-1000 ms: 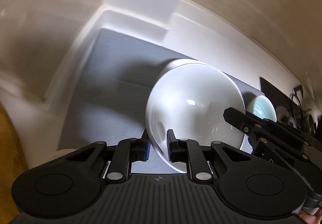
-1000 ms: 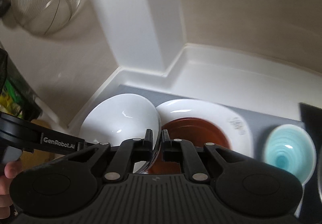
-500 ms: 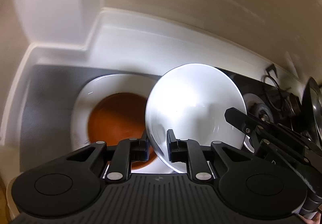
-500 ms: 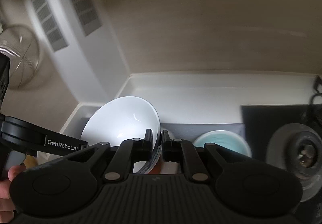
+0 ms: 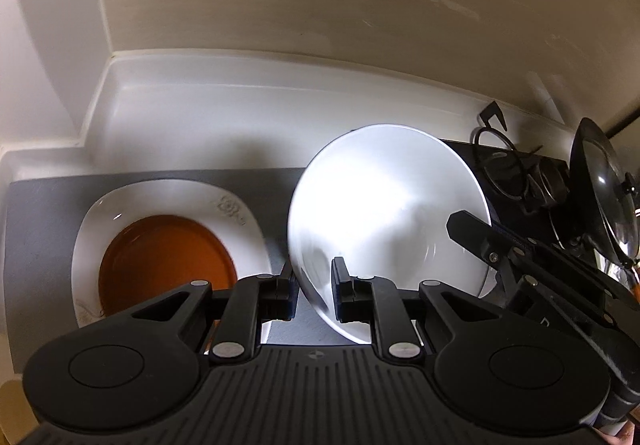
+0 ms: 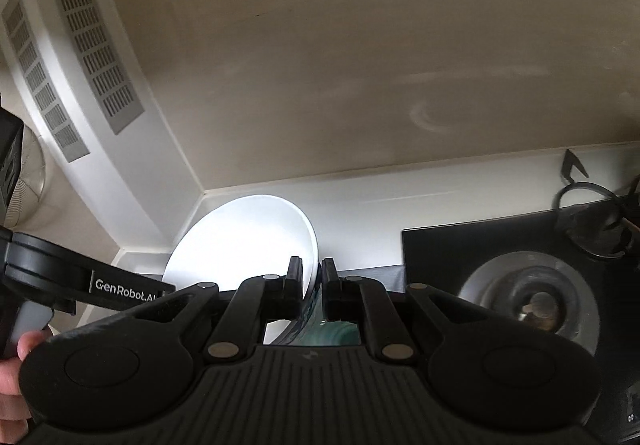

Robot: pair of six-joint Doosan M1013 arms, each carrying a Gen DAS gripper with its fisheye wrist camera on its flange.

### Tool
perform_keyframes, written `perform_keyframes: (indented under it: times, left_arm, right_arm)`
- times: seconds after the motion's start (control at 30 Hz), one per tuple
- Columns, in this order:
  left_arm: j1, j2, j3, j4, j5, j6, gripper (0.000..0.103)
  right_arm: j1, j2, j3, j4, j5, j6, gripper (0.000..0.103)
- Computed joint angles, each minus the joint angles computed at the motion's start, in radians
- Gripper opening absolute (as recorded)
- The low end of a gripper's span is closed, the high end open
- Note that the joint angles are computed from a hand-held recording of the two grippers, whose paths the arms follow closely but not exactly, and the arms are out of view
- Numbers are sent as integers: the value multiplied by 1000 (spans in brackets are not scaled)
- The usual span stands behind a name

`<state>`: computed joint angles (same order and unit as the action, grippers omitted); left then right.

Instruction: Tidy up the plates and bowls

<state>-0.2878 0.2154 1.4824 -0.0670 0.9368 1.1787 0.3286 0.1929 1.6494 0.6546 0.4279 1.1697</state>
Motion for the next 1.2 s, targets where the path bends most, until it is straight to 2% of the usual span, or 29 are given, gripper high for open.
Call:
perform_keyframes:
  times: [0.37,0.67,1.2]
  left_arm:
    - [-28,47,-39,51,56,-46,17]
    - [-31,90,-57,52,83,-53,17]
    - [-18,171,-101,24,138,-32,17]
  right_arm:
    - [-28,29,9,73,31,-58,10]
    - [-48,64,8,120,65,-84,10]
    - [-49,127,-16,58,92,-16,10]
